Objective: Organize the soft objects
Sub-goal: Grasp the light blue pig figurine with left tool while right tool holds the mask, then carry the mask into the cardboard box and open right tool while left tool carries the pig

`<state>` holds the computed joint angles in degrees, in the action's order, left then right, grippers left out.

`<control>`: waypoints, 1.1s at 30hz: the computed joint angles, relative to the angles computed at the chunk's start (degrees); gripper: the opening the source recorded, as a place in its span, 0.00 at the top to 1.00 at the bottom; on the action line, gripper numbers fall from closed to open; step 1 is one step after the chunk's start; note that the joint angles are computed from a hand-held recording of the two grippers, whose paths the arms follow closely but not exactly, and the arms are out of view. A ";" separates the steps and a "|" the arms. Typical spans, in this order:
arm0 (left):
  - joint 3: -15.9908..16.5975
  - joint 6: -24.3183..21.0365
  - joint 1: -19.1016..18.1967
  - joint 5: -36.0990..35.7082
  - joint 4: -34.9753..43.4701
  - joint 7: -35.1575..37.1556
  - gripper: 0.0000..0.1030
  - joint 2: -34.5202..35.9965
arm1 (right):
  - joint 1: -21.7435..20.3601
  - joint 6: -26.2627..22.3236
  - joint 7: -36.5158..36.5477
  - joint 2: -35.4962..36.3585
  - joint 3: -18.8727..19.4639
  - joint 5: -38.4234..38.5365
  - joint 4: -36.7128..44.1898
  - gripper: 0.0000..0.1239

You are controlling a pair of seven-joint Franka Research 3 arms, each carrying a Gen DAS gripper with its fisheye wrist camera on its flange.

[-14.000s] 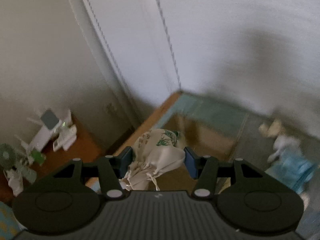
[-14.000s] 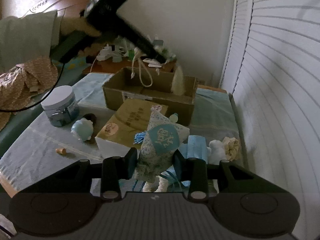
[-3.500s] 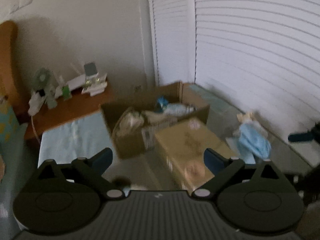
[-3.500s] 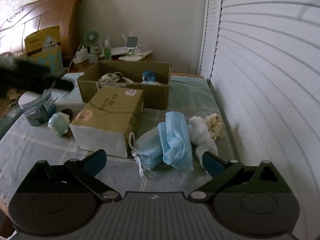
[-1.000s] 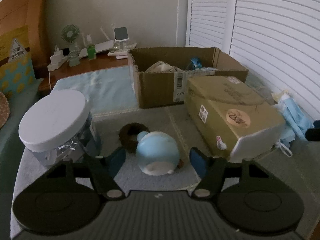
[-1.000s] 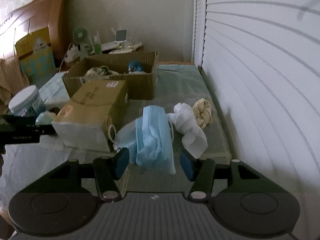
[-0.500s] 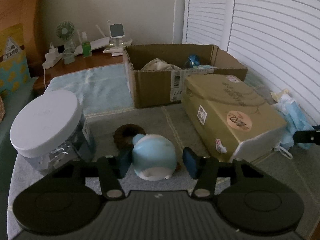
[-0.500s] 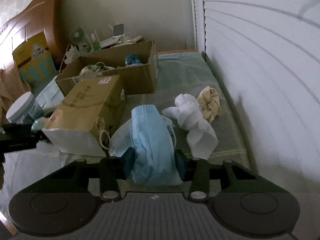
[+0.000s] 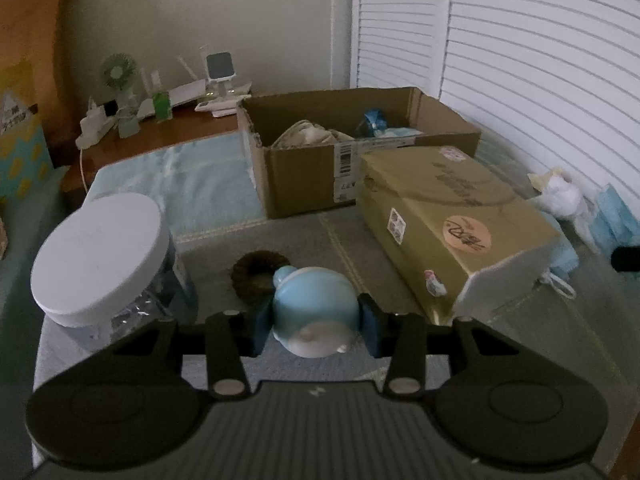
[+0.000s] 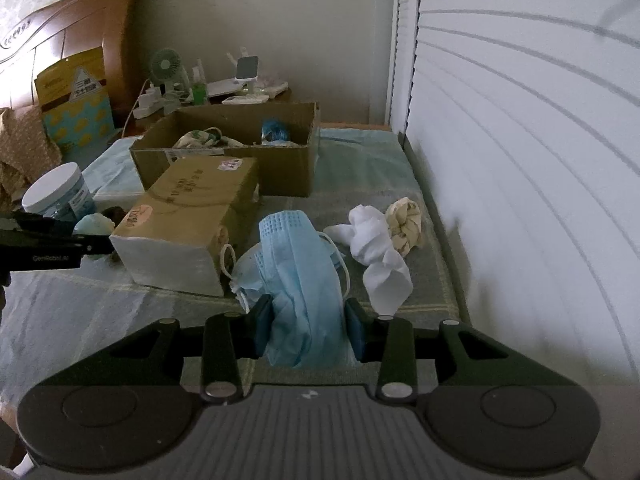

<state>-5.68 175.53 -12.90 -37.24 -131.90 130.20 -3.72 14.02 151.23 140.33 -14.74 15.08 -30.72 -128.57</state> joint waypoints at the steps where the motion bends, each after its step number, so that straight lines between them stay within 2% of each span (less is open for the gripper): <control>1: 0.26 -0.71 -0.14 -0.63 -0.08 1.27 0.58 -0.52 | 0.05 -0.27 -0.07 -0.16 0.07 -0.07 0.01 0.65; 10: 3.77 -11.04 -1.31 -3.20 -0.80 10.45 0.58 -6.38 | 0.47 -2.20 -1.62 -0.69 0.34 -0.42 1.53 0.65; 17: 5.76 -16.69 -2.20 -4.91 -1.78 14.89 0.58 -10.29 | 0.39 -2.28 -2.39 1.59 0.61 -3.57 5.62 0.65; 24: 7.01 -19.59 -3.12 -6.89 -2.53 19.29 0.58 -12.90 | 2.33 -1.99 -5.46 6.30 -1.50 -5.02 10.99 0.65; 33: 7.83 -20.34 -3.60 -8.92 -3.54 22.22 0.58 -14.86 | 5.45 -1.43 -10.31 13.44 -5.38 -5.91 18.91 0.65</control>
